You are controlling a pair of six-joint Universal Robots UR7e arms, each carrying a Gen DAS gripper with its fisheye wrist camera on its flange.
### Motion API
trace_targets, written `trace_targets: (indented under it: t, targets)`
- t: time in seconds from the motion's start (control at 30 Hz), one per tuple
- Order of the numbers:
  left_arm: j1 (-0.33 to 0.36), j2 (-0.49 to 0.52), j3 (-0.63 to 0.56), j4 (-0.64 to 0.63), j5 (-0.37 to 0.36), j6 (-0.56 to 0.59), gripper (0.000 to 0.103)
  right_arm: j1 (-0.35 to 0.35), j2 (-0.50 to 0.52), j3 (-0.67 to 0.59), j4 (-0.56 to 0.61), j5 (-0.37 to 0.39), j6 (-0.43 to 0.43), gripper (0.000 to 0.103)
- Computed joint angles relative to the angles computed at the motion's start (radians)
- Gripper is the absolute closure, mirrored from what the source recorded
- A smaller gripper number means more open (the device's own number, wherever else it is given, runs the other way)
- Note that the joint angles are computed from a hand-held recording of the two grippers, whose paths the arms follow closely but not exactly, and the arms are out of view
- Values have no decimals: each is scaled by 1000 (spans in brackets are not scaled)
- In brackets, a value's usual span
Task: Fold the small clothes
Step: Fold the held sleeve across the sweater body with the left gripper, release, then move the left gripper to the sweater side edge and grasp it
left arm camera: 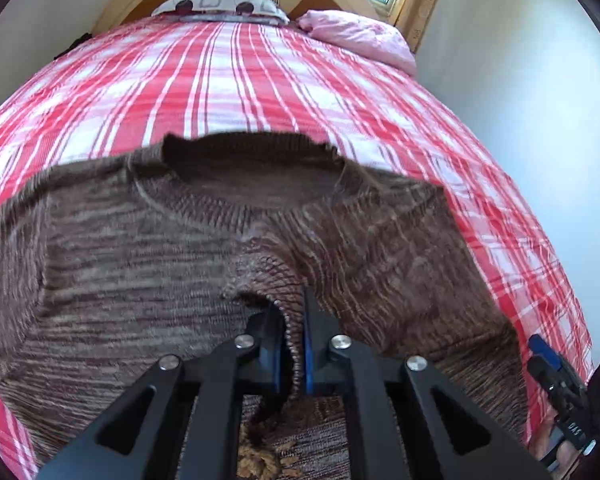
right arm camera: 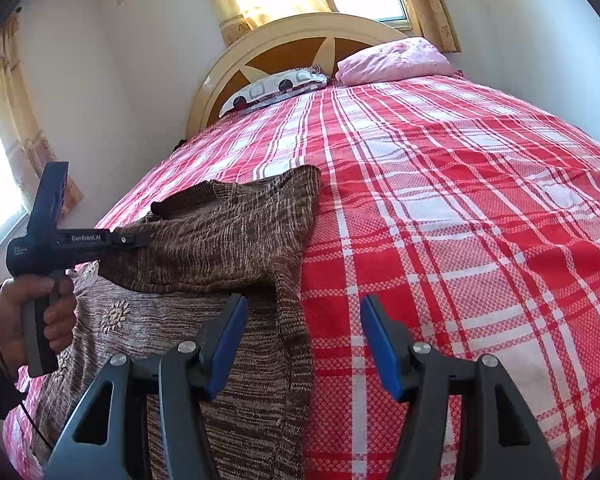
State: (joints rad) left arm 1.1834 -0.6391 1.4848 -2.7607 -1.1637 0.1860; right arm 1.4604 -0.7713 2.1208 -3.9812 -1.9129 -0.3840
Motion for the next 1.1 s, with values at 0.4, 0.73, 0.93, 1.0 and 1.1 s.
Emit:
trace_targets:
  t: [0.4, 0.73, 0.93, 1.0, 1.1]
  targets:
    - [-38, 20, 51, -214, 219, 175, 48, 133, 99, -296, 231, -326, -179, 43]
    - [12, -16, 73, -245, 189, 216, 21, 122, 83, -287, 260, -512, -192, 41]
    - [28, -73, 123, -271, 115, 204, 21, 158, 19, -293, 401, -237, -104, 40]
    - [41, -108, 153, -271, 71, 206, 21, 153, 27, -352, 548, -119, -67, 40]
    - [55, -138, 159, -233, 72, 217, 21, 161, 128, -539, 743, -89, -43, 40]
